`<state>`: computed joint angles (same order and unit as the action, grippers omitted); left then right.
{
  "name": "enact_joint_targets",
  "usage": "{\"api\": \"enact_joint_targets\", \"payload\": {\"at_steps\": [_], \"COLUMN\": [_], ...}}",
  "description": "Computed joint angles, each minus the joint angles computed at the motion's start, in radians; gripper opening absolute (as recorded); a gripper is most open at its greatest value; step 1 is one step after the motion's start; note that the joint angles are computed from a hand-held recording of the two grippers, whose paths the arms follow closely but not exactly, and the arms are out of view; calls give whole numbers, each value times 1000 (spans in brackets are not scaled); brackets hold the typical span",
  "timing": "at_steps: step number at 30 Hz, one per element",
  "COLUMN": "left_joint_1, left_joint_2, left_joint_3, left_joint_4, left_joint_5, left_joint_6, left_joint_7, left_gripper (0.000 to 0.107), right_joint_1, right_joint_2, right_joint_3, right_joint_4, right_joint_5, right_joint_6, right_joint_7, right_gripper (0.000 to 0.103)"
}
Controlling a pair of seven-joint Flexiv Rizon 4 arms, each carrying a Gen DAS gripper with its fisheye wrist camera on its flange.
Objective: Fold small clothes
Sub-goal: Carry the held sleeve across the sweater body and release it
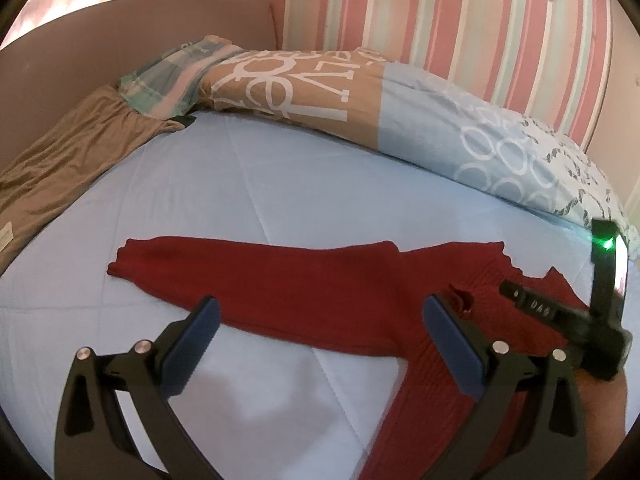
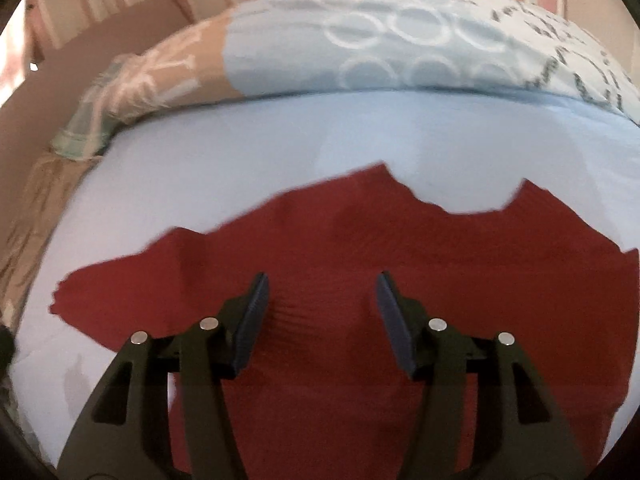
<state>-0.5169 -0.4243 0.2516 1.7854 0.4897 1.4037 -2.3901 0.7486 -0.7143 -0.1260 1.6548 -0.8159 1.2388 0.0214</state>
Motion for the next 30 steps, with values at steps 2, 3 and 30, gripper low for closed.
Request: {"api": "enact_joint_targets", "payload": {"at_steps": [2, 3, 30], "left_joint_1": [-3, -7, -18], "left_joint_2": [0, -1, -9], "left_joint_3": [1, 5, -44], "left_joint_4": [-3, -7, -28], "left_joint_5": [4, 9, 14], "left_joint_6": [-4, -8, -5], "left_joint_7": [1, -2, 42], "left_gripper": [101, 102, 102], "right_joint_1": [-10, -11, -44], "right_joint_2": [-16, -24, 300], "right_joint_3": [28, 33, -5], "right_joint_4": [-14, -19, 505], "right_joint_5": [23, 30, -264], "right_joint_6": [-34, -37, -119], "right_joint_7": [-35, -42, 391], "right_gripper": [57, 57, 68]}}
